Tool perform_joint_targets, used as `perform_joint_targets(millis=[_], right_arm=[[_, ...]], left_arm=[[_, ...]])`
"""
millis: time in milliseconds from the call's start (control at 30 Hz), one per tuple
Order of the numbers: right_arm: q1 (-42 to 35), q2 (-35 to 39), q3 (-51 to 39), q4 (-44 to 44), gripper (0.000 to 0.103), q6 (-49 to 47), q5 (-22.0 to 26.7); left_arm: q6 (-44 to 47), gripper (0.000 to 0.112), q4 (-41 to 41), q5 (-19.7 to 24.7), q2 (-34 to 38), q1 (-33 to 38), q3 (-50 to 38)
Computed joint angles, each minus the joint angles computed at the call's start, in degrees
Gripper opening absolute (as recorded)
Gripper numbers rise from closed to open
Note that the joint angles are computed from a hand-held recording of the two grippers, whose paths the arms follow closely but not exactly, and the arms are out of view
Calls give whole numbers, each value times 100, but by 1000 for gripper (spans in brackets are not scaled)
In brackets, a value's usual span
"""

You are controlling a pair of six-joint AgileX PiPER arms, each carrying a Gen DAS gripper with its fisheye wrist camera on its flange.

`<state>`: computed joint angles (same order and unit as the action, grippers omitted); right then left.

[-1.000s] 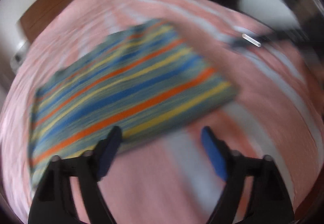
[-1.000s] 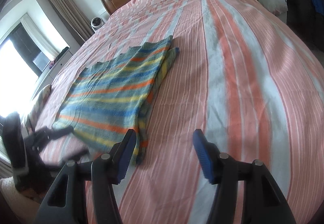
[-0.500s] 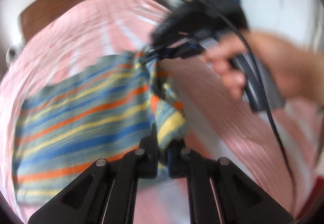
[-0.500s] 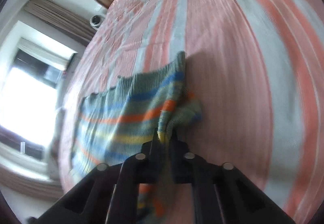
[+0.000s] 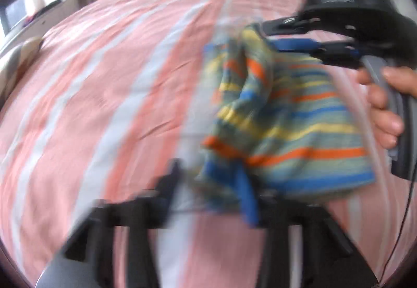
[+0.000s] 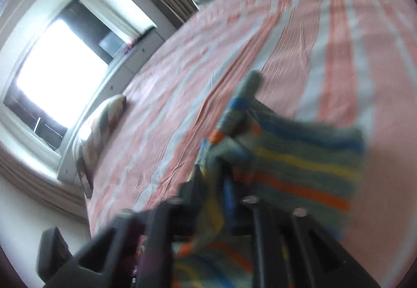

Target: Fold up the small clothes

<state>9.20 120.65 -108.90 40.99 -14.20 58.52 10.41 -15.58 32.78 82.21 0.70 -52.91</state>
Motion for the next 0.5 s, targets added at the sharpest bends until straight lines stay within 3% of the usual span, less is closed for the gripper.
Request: perform_joint_targets(millis=[67,133,233,267,300,367,433,500], right_arm=[[12,-230,536,385,37,-50,-237],[-104,-869,1549,846,39,-647,-819],[-307,-1712,2426,296,56,-703,-1270],[-345,-1949,2667,-69,62,-570,-1408],[-407,-2066,2785,-317,70,-462,-1404],[-613,-2140,2981,-411,73,-441,-1224],[-792,-2015,3120,68,73,-750,-996],[-898,-1668,2957,436,73,-955,-665]], left_arm=[[939,72,-929,144,-286,562,147],[1505,80,-1490,353,-413,880,63],[1932,96,-1938,566,117,832,-554],[2206,97,-2131,866,422,966,-861],[2250,97,-2143,1078,837,879,-1250],[1739,97,-1481,1198,1435,615,-1885],[1173,97,-725,1223,1994,326,-2434],[998,97,-567,1653,2504,279,-3044]])
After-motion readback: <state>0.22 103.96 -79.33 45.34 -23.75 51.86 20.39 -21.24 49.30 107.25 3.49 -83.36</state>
